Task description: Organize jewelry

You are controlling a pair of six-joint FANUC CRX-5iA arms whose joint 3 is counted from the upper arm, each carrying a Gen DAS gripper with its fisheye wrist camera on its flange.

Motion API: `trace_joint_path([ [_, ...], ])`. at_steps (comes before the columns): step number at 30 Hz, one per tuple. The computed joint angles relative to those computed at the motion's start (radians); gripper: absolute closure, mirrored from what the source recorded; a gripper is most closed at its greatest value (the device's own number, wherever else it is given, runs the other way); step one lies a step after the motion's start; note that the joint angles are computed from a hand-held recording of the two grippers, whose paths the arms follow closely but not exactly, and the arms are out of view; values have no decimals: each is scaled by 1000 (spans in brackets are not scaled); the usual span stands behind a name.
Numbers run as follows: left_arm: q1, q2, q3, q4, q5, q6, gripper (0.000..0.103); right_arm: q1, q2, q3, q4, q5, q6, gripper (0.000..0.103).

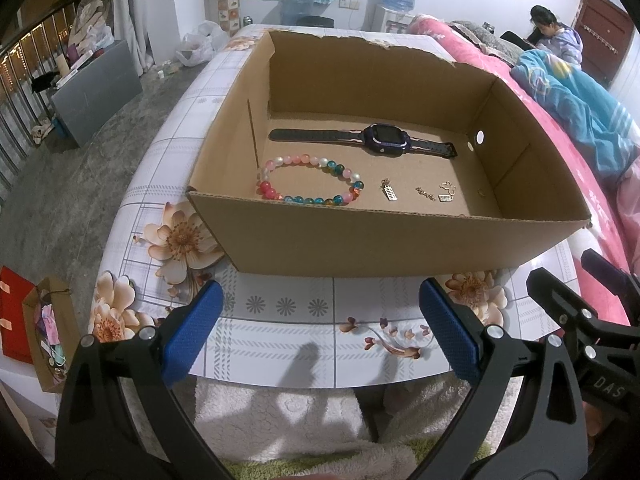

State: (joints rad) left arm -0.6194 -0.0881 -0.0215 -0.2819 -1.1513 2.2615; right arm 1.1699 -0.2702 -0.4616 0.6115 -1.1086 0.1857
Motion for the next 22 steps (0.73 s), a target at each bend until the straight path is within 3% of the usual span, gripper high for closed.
trace_joint_path([
  [22,3,-6,-6,3,3,-3,8,-1,1,1,-6,2,7,6],
])
